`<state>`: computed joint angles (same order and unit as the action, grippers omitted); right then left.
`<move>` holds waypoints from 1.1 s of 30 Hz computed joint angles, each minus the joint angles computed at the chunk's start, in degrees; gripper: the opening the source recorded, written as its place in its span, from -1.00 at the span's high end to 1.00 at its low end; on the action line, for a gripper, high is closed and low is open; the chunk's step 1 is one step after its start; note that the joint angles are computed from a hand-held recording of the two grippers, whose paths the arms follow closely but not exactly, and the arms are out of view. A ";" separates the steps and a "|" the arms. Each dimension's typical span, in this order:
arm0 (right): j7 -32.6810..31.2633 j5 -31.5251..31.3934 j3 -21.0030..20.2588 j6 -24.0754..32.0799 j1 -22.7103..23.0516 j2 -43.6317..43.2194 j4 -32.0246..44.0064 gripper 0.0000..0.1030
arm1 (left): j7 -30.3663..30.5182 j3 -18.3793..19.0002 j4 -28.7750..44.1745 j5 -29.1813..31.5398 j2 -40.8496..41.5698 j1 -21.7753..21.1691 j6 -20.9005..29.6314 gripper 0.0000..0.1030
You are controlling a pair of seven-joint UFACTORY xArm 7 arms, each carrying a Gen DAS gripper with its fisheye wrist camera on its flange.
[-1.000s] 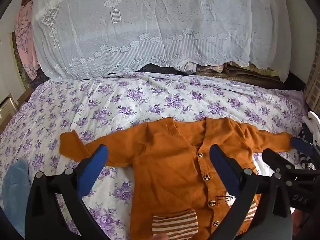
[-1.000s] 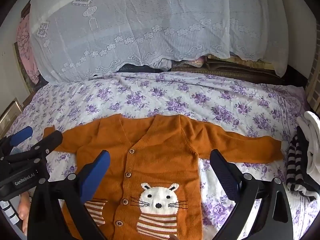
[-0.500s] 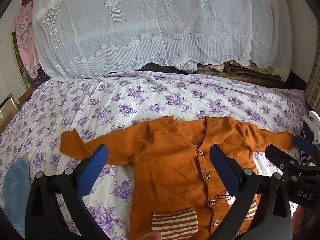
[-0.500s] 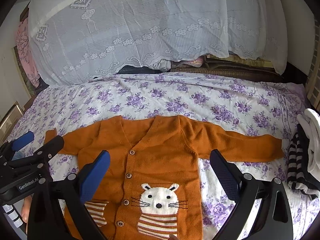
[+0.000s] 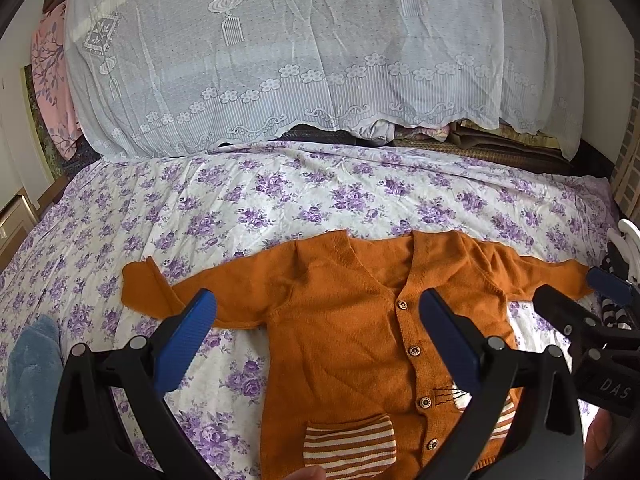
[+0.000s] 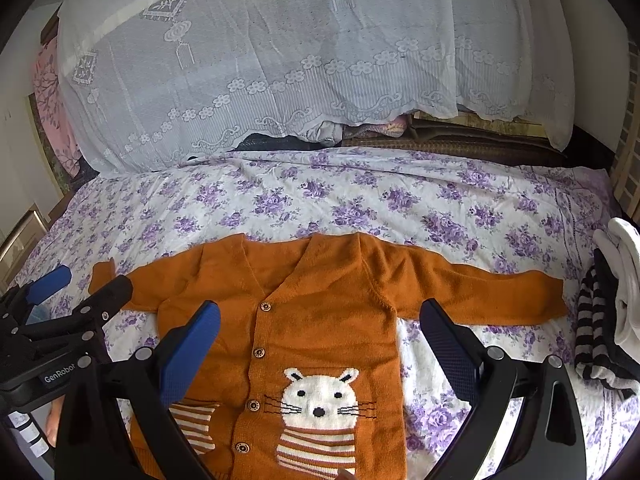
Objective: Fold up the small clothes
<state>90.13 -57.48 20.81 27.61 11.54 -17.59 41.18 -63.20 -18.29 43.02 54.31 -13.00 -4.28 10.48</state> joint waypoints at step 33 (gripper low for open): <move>0.76 -0.31 0.26 -0.16 -0.19 -0.39 -0.03 -0.93 | 0.37 -0.11 -0.33 0.03 -0.10 0.23 -0.18 -0.91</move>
<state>90.89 -57.79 21.07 27.45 11.35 -17.98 41.15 -62.84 -18.41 42.69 54.34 -13.10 -4.06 10.31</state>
